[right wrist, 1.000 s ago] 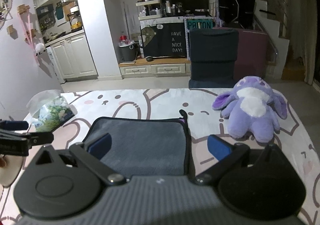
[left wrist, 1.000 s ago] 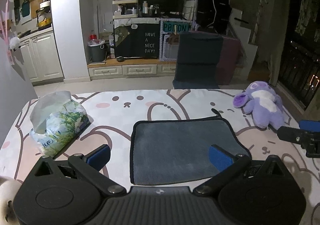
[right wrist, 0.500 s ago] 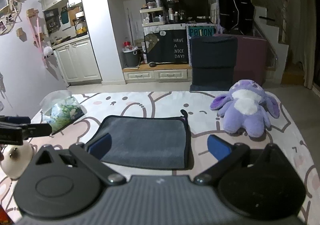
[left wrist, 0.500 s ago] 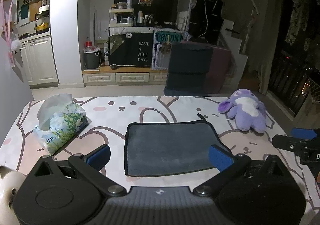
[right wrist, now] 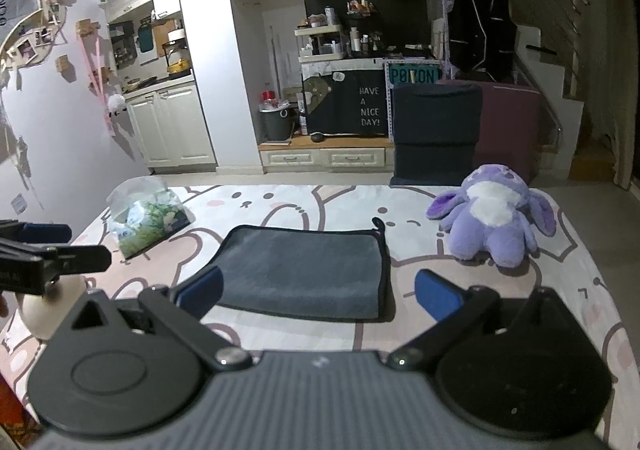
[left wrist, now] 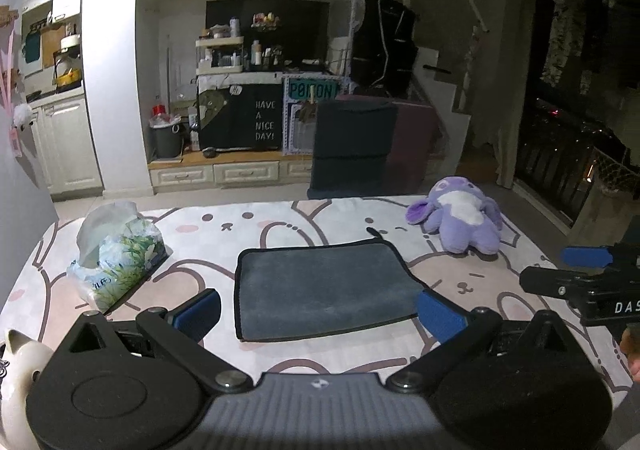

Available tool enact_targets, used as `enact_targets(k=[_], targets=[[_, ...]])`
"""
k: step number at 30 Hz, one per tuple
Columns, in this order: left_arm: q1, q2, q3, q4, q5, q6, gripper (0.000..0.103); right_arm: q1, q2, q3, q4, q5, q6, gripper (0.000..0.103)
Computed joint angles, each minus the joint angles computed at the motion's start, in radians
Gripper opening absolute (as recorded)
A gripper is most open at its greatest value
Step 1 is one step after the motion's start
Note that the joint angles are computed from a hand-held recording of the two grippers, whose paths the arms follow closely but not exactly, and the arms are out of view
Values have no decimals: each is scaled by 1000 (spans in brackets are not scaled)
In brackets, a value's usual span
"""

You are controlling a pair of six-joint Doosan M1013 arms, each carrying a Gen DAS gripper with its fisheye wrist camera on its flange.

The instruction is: Fold towel

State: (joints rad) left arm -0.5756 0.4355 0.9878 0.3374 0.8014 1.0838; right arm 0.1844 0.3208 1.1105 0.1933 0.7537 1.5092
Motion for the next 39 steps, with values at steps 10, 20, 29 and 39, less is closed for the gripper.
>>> enact_targets(k=[10, 20, 29, 39], targets=[[-22, -49, 82, 51, -47, -30, 103, 1, -54, 77, 20, -50, -20, 103], [-39, -85, 147, 77, -65, -36, 103, 7, -99, 142, 53, -78, -111, 103], [-48, -117, 203, 74, -87, -36, 103, 9, -130, 183, 86, -80, -161, 103], [-56, -152, 266, 63, -130, -27, 103, 16, -162, 225, 75, -79, -173, 103]])
